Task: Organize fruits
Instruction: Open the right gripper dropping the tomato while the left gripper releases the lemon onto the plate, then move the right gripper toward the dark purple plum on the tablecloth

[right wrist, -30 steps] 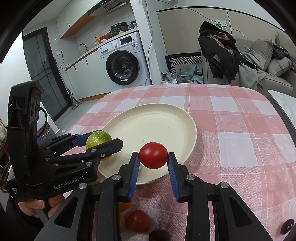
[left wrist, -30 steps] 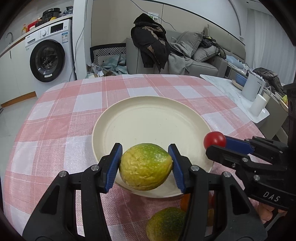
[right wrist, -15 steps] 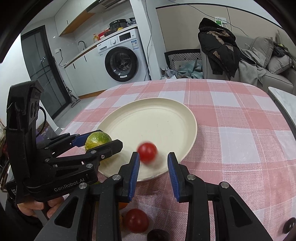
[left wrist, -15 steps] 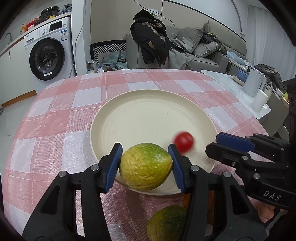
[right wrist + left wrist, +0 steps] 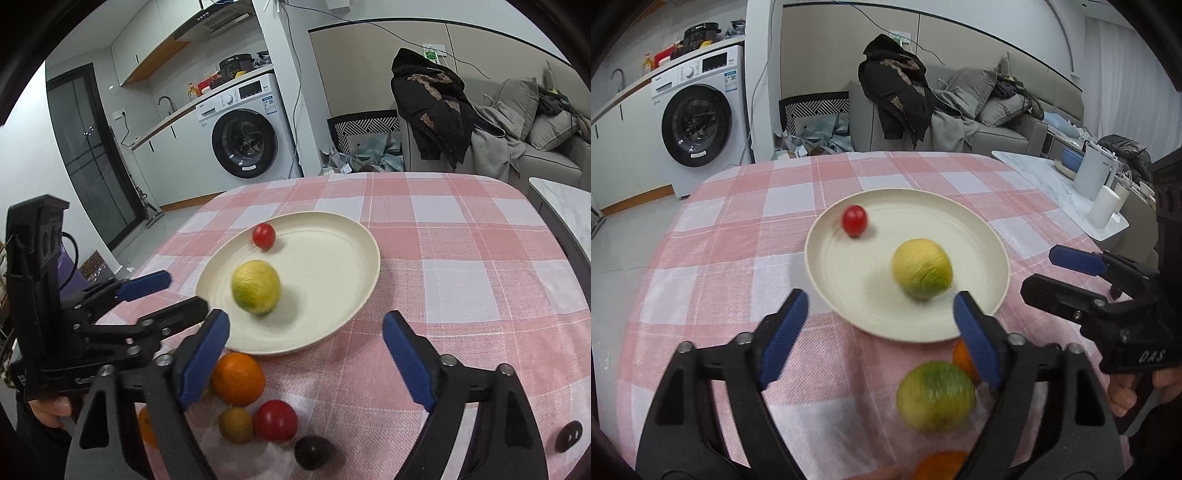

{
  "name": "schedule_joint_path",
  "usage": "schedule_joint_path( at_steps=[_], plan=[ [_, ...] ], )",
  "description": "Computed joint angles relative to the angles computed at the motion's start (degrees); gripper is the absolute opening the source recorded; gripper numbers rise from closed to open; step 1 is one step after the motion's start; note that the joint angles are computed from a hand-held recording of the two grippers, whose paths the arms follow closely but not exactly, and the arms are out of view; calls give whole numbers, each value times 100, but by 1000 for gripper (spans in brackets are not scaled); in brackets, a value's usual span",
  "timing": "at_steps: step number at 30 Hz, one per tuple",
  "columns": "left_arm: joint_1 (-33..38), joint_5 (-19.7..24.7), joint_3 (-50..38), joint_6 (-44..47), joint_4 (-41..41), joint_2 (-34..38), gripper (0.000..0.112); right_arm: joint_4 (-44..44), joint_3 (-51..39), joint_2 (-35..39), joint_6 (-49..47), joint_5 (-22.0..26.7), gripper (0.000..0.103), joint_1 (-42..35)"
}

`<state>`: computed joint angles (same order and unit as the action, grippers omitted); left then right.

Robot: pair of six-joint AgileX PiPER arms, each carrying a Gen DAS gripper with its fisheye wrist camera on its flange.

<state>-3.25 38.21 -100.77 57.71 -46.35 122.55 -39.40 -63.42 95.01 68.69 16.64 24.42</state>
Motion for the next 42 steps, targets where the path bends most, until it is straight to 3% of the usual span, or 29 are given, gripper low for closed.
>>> schedule_joint_path(
  at_steps=[4, 12, 18, 27, 35, 42],
  plan=[
    [247, -185, 837, 701, -600, -559, 102, 219, 7, -85, -309, 318, 102, 176],
    [572, -273, 1867, 1454, -1179, -1318, 102, -1380, 298, -448, 1018, 1327, 103, 934],
    [665, -342, 2497, 1888, -1387, -1772, 102, -1638, 744, -929, 1443, 1623, 103, 1188],
    [646, -437, 3126, 2318, -1562, -2168, 102, -1622, 1280, -1422, 1634, 1827, 103, 1349],
    [573, -449, 3096, 2257, -1477, -2132, 102, -1492, 1483, -1675, 1577, 2012, 103, 1392],
    [477, -483, 3106, 2245, -1388, -2084, 102, -894, 1095, -1628, 1214, 2325, 103, 1302]
  ],
)
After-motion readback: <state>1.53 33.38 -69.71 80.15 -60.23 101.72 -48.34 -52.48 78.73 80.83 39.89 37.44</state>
